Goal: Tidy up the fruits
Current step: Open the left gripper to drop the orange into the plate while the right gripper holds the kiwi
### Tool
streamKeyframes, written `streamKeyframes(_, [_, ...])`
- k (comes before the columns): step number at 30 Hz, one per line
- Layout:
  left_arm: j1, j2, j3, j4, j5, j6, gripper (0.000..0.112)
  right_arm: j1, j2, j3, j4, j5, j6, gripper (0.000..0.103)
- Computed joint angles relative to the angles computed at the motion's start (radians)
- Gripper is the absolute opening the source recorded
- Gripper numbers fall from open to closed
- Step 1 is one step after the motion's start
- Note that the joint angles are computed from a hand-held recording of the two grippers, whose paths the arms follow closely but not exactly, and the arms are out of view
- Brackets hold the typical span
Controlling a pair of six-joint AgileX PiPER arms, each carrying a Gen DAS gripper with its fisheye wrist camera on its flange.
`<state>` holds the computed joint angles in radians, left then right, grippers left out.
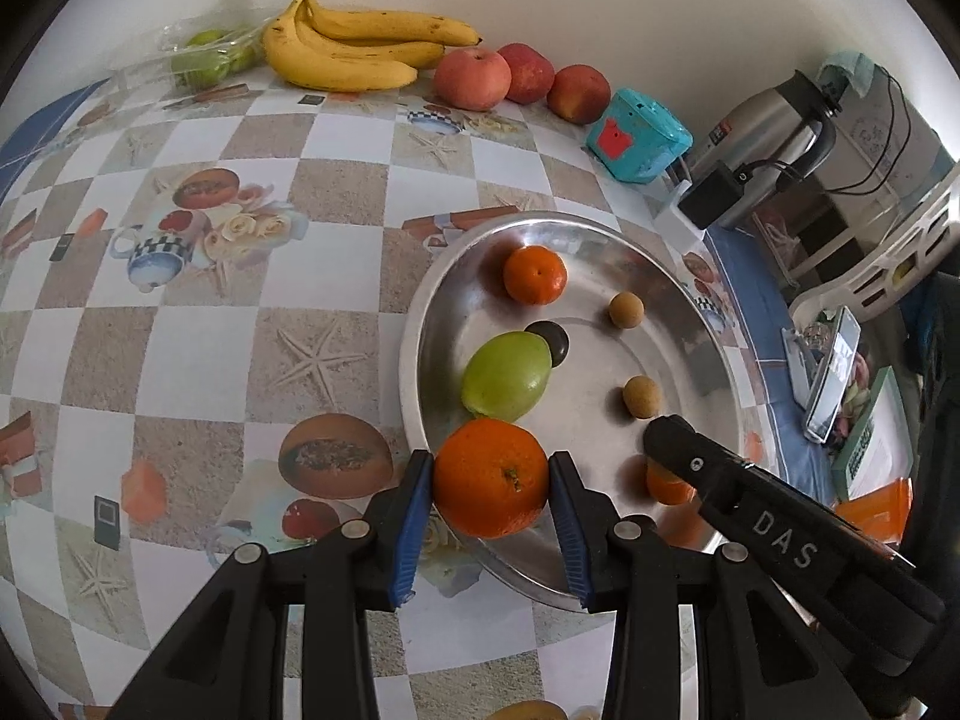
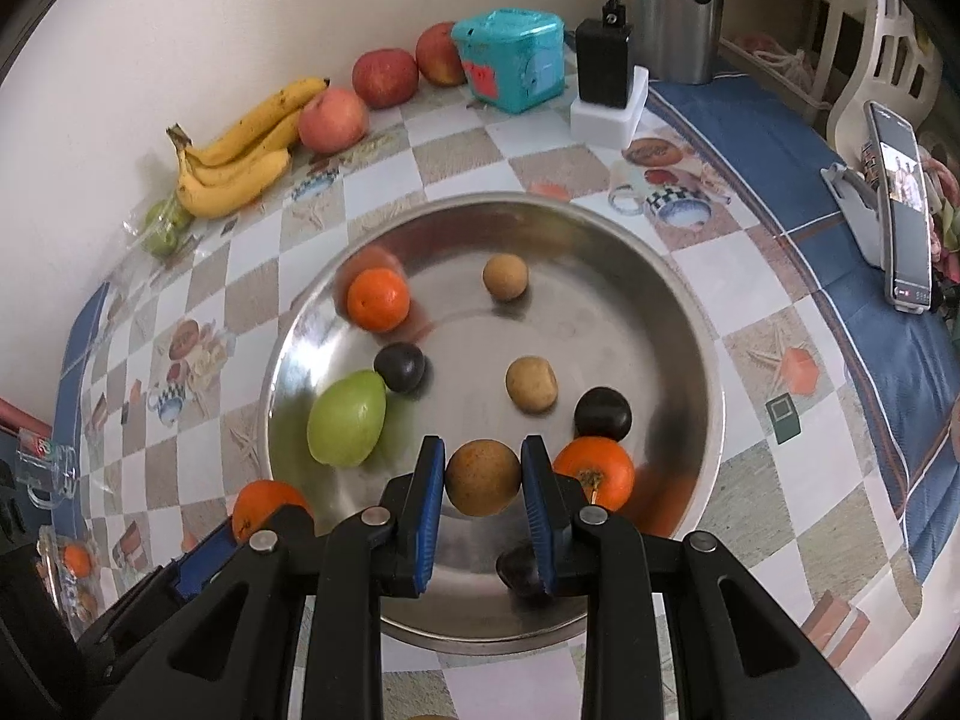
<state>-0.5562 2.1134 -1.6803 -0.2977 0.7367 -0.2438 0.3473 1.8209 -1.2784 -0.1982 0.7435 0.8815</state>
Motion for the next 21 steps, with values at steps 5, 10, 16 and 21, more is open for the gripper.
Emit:
streamKeyframes(5, [-0.004, 0.001, -0.004, 0.015, -0.001, -0.003, 0.041, 0.002, 0.008, -0.005, 0.005, 0.008, -0.006, 0.027])
streamKeyframes(10, [-0.002, 0.004, -0.008, 0.017, 0.004, -0.005, 0.041, 0.004, 0.012, -0.012, 0.002, 0.017, -0.002, 0.027])
streamKeyframes(16, [0.001, 0.002, -0.007, 0.015, 0.001, -0.010, 0.042, 0.005, 0.013, -0.018, 0.005, 0.023, -0.010, 0.027])
streamKeyframes(21, [0.005, 0.001, -0.009, 0.000, 0.007, 0.003, 0.043, 0.003, 0.010, -0.017, 0.007, 0.022, -0.012, 0.027])
